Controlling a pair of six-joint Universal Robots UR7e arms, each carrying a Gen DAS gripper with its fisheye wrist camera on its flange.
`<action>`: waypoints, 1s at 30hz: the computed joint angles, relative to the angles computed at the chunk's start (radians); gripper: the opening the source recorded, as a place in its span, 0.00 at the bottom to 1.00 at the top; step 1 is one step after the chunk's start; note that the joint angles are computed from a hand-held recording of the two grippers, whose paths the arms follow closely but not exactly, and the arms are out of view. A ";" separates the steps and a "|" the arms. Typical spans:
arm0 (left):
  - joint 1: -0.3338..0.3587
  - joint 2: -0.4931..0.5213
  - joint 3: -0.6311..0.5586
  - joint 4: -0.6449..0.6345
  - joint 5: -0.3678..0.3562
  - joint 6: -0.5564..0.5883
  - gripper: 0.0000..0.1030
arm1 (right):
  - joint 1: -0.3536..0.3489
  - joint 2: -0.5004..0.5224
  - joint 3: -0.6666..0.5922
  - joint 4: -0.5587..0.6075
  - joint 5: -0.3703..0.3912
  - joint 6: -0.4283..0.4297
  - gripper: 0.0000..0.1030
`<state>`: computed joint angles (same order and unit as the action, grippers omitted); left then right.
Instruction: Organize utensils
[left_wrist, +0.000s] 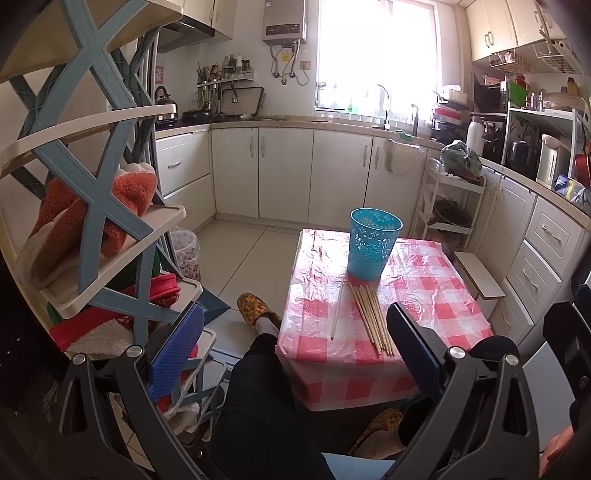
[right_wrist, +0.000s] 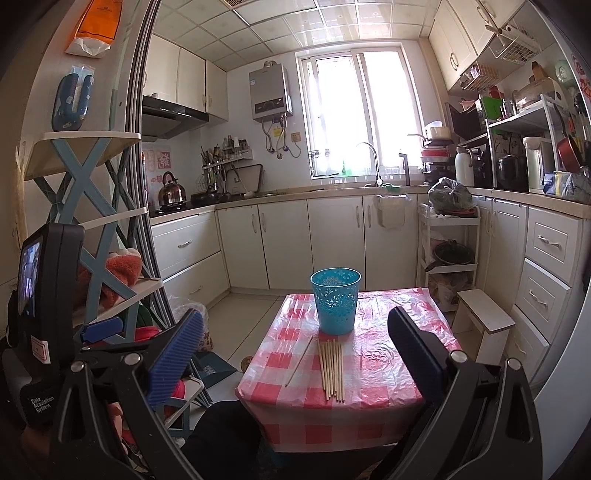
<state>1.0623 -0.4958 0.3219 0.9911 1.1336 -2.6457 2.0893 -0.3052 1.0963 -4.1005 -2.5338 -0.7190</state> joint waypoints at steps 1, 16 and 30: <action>0.001 0.000 0.000 0.000 0.001 0.000 0.92 | 0.001 0.000 0.000 0.000 0.000 0.000 0.93; 0.001 -0.012 0.019 -0.007 0.005 -0.008 0.92 | 0.003 0.006 -0.012 0.013 -0.003 0.004 0.93; 0.003 -0.017 0.026 -0.010 0.008 -0.008 0.92 | 0.004 0.016 -0.030 0.023 -0.006 0.006 0.93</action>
<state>1.0657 -0.5126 0.3482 0.9809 1.1414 -2.6535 2.0935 -0.2894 1.0661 -4.0771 -2.5399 -0.7130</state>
